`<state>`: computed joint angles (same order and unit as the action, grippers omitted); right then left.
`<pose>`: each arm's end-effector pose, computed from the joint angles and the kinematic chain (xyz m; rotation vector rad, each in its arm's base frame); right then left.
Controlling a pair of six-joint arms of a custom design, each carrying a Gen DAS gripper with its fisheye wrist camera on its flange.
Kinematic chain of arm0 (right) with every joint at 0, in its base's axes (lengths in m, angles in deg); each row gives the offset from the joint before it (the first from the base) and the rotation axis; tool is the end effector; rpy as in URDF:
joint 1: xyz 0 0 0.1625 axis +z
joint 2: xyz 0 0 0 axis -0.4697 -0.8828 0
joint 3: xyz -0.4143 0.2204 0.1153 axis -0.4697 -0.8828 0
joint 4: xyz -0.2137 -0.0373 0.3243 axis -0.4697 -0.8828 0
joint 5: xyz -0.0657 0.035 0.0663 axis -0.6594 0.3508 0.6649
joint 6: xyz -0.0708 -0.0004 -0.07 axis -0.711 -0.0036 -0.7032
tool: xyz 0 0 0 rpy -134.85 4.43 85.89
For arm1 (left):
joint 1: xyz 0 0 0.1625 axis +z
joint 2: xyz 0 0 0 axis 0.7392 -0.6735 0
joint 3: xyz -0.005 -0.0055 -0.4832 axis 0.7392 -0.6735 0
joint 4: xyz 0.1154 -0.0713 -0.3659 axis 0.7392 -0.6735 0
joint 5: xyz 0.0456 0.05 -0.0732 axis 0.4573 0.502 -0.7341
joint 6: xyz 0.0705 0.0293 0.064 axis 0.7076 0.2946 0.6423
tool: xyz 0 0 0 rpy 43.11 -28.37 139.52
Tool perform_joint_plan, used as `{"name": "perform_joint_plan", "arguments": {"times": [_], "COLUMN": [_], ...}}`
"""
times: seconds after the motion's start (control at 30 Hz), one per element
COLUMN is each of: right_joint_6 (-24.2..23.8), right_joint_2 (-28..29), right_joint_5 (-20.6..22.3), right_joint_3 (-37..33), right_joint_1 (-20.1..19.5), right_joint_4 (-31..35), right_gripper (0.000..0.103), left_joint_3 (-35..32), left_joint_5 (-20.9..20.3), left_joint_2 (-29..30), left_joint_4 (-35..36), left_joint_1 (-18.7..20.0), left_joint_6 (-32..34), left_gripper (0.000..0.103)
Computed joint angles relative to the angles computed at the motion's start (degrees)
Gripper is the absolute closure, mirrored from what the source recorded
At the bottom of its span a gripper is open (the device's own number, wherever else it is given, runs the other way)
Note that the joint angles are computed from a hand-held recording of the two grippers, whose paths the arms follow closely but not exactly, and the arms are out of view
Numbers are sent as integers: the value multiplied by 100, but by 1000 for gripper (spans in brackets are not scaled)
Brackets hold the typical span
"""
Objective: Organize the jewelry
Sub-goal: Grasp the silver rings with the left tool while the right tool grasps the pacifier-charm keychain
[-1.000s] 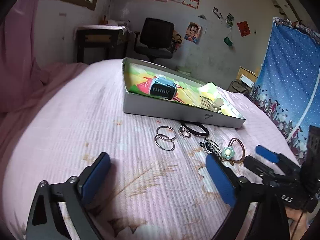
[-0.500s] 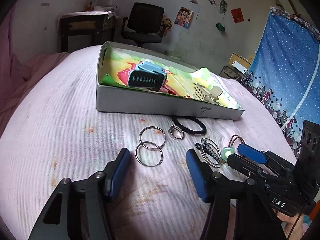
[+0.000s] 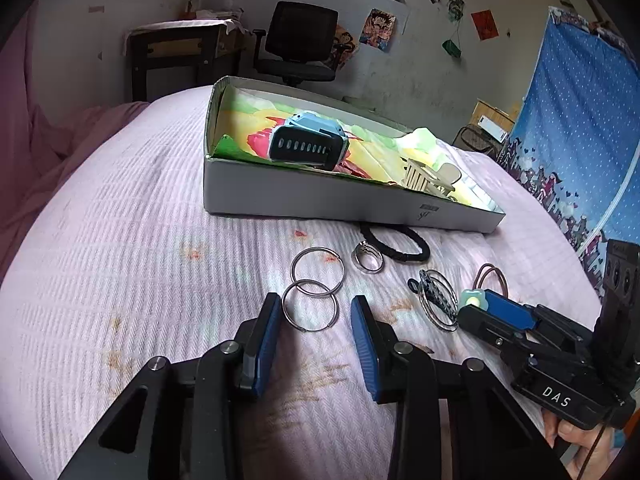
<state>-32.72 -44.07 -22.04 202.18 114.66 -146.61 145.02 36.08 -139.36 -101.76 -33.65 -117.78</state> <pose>0.1083 -0.3622 0.1711 1.0339 -2.6090 0.6598 -0.2331 -0.2798 0.0671 -0.0119 2.2586 -1.1060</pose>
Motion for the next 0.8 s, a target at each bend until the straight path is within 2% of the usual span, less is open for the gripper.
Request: {"name": "perform_joint_plan", "arguments": {"times": [0.07, 0.13, 0.23, 0.8], "right_joint_6": [8, -7, -73, -121], "right_joint_2": [-2, 3, -36, 5], "right_joint_5": [12, 7, 92, 376], "right_joint_3": [-10, -10, -17, 137], "right_joint_1": [-12, -12, -61, -175], "right_joint_4": [18, 1, 103, -258], "right_gripper": [64, 65, 77, 77], "left_joint_3": [-11, 15, 8, 13], "left_joint_5": [1, 8, 27, 220], "left_joint_2": [-11, -13, -19, 35], "left_joint_4": [93, 54, 138, 381], "left_joint_1": [-19, -36, -70, -385], "left_joint_6": [-56, -64, -110, -129], "left_gripper": [76, 76, 77, 77]}}
